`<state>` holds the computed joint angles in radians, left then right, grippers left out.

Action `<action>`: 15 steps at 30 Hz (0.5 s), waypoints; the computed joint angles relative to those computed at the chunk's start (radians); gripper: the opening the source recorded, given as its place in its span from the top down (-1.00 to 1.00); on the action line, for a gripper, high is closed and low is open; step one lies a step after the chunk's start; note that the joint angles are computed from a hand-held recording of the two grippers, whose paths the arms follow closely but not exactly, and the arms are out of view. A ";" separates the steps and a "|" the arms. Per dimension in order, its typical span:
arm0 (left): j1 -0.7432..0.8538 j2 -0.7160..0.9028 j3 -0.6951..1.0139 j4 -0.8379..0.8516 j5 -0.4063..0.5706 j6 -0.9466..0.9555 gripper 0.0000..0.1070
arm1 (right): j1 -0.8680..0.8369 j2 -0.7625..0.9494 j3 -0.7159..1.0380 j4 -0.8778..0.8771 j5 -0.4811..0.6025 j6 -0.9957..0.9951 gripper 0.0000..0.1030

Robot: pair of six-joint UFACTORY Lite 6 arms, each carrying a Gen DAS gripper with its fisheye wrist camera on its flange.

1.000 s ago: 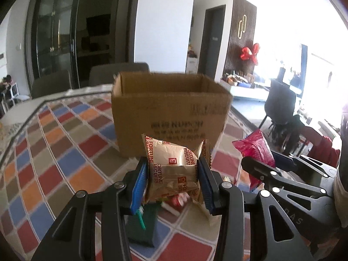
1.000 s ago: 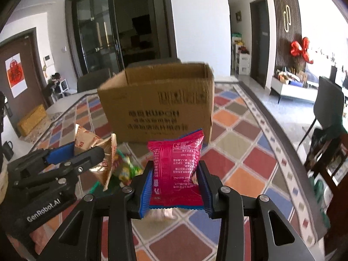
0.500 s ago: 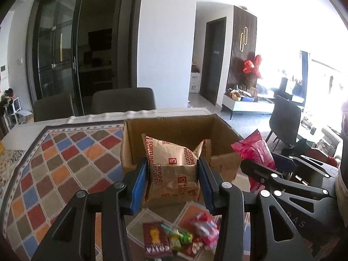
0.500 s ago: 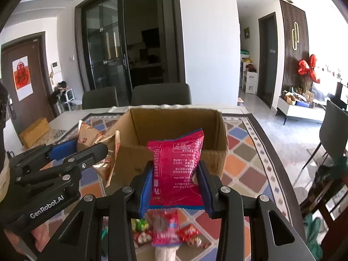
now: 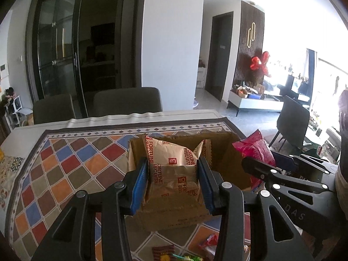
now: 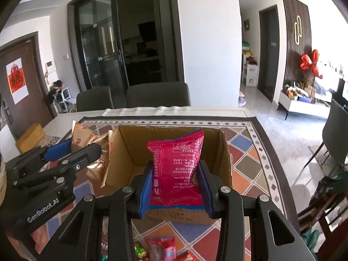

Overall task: Organize snacks
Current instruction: 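Lower the pink bag into the cardboard box with the right tool while the left drops the biscuit packet in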

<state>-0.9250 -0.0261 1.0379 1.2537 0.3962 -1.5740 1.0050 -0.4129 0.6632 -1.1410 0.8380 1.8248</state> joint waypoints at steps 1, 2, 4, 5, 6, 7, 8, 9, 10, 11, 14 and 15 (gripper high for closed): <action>0.007 0.020 0.021 -0.025 -0.004 0.025 0.17 | -0.038 0.007 0.009 0.010 -0.036 -0.026 0.23; 0.022 0.040 0.043 -0.057 -0.015 0.061 0.17 | -0.084 0.016 0.018 0.021 -0.076 -0.055 0.23; 0.055 0.087 0.095 -0.140 -0.037 0.153 0.17 | -0.143 0.049 0.045 0.040 -0.124 -0.103 0.23; 0.066 0.106 0.113 -0.178 -0.044 0.194 0.17 | -0.167 0.062 0.053 0.050 -0.140 -0.121 0.23; 0.076 0.122 0.128 -0.215 -0.049 0.235 0.17 | -0.186 0.070 0.056 0.055 -0.156 -0.130 0.23; 0.082 0.143 0.146 -0.243 -0.051 0.265 0.17 | -0.206 0.080 0.063 0.066 -0.176 -0.149 0.23; 0.089 0.156 0.155 -0.261 -0.054 0.285 0.17 | -0.219 0.092 0.070 0.073 -0.186 -0.159 0.23; 0.094 0.169 0.164 -0.278 -0.058 0.303 0.16 | -0.232 0.105 0.079 0.078 -0.196 -0.168 0.23; 0.095 0.182 0.174 -0.294 -0.057 0.319 0.16 | -0.239 0.117 0.087 0.084 -0.203 -0.176 0.23; 0.095 0.192 0.183 -0.303 -0.051 0.328 0.14 | -0.251 0.135 0.098 0.093 -0.216 -0.181 0.22; 0.092 0.208 0.191 -0.238 -0.034 0.264 -0.17 | -0.286 0.157 0.100 0.113 -0.259 -0.190 0.21; 0.089 0.209 0.189 -0.213 -0.021 0.237 -0.25 | -0.288 0.165 0.100 0.100 -0.256 -0.174 0.14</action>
